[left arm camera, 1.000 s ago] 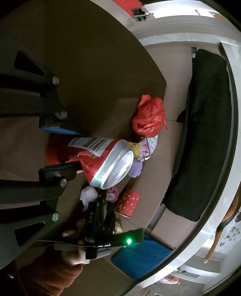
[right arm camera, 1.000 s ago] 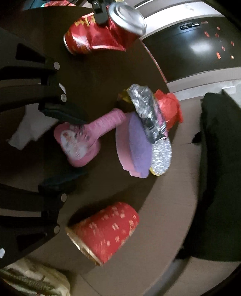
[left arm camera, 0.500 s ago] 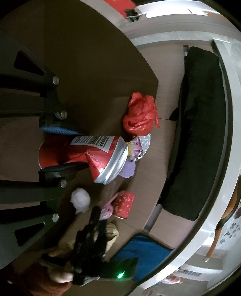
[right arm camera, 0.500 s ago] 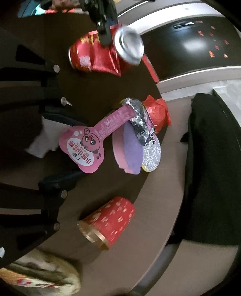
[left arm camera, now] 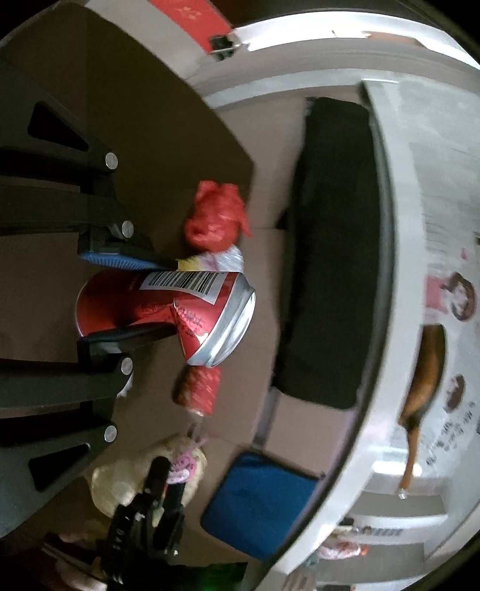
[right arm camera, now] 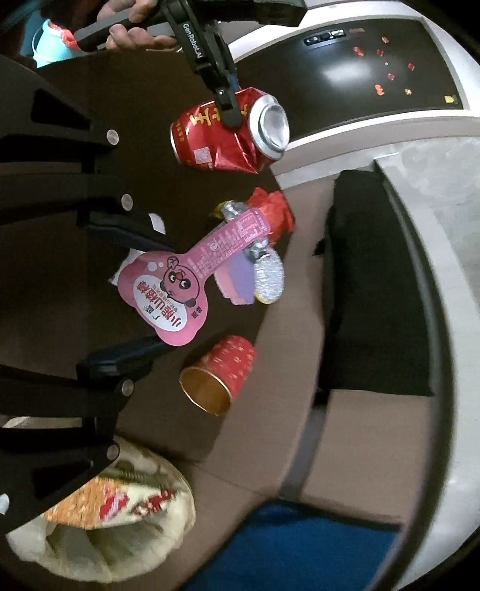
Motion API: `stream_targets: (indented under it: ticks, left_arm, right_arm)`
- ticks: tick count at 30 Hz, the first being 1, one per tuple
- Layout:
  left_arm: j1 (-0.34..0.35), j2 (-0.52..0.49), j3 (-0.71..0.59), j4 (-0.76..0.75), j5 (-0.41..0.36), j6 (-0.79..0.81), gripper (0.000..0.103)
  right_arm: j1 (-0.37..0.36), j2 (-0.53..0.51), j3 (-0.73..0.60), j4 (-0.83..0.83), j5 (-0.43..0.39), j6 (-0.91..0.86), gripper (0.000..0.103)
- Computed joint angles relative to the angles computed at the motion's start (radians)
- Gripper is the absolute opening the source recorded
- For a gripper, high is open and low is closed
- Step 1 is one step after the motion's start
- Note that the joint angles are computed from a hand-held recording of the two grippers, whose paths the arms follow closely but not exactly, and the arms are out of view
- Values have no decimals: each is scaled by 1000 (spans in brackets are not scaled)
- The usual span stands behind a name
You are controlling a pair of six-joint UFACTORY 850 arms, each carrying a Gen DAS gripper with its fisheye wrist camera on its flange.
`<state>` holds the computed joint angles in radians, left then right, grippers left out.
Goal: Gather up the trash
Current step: 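Lift the red can with the left gripper while the right grasps the pink card, then carry the can and pink card over the bin and open both grippers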
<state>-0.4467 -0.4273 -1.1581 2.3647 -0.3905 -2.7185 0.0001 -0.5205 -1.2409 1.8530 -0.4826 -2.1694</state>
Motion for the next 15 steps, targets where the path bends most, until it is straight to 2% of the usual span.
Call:
stream_targets:
  ticks: [4,15]
  left_arm:
    - [-49,35,10,-38,-74,49,28]
    - [-149,37,-77,-41,-132,95,28]
  right_arm:
    - [-11,72,67,115,-12,-137,43]
    - [-95,216,171,348,-70,-340,43]
